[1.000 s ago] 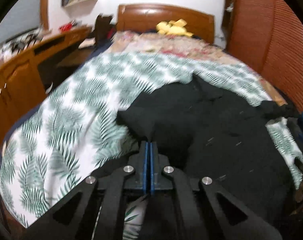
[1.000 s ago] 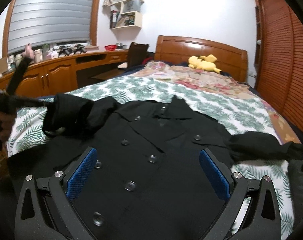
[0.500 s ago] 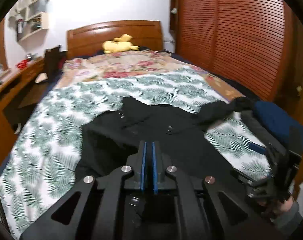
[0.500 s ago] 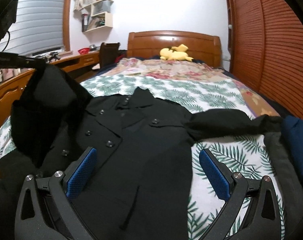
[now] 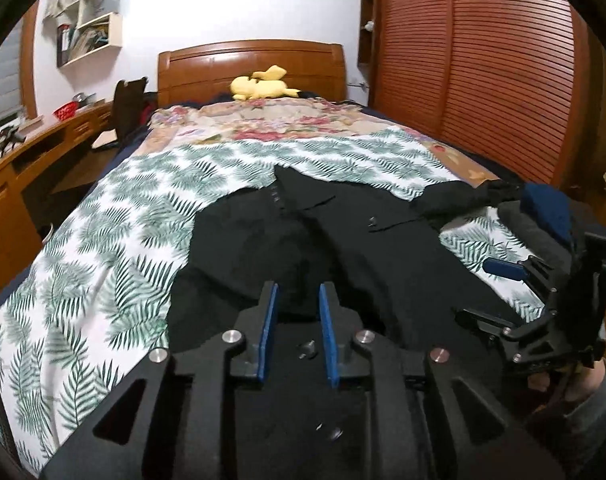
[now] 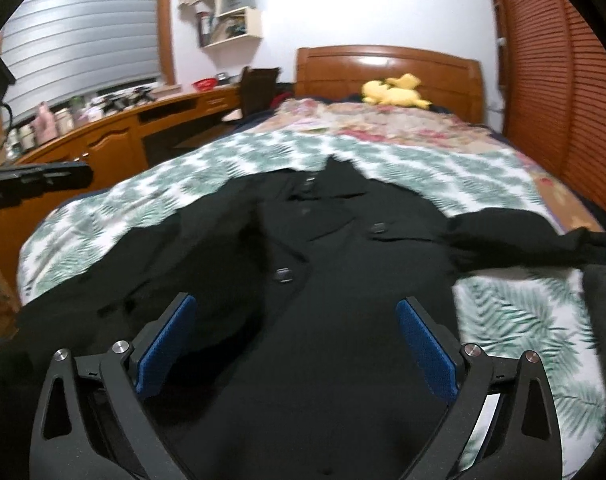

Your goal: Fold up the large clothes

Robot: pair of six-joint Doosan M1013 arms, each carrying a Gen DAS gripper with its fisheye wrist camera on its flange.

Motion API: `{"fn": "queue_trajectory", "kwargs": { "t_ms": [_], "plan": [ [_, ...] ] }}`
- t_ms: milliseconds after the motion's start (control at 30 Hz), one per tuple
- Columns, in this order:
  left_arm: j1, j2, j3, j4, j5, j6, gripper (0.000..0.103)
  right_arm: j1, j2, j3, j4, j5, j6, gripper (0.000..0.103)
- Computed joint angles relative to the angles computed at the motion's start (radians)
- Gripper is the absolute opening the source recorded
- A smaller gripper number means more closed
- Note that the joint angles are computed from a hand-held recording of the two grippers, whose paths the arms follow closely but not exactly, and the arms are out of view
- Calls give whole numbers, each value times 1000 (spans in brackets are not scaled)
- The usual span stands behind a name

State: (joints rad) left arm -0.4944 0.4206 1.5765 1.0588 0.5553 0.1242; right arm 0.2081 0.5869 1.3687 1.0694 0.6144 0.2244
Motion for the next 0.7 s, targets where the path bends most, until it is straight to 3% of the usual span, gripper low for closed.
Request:
{"fn": "queue_trajectory", "kwargs": {
  "t_ms": [300,633,700],
  "plan": [
    [-4,-14,111,194,30,-287,18,41,-11,38,0,119,-54,100],
    [-5,-25,161,272,12,-417,18,72,9,54,-136,103,15,100],
    [-8,-24,160,279,24,-415,18,70,16,49,-149,116,21,87]
  ]
}}
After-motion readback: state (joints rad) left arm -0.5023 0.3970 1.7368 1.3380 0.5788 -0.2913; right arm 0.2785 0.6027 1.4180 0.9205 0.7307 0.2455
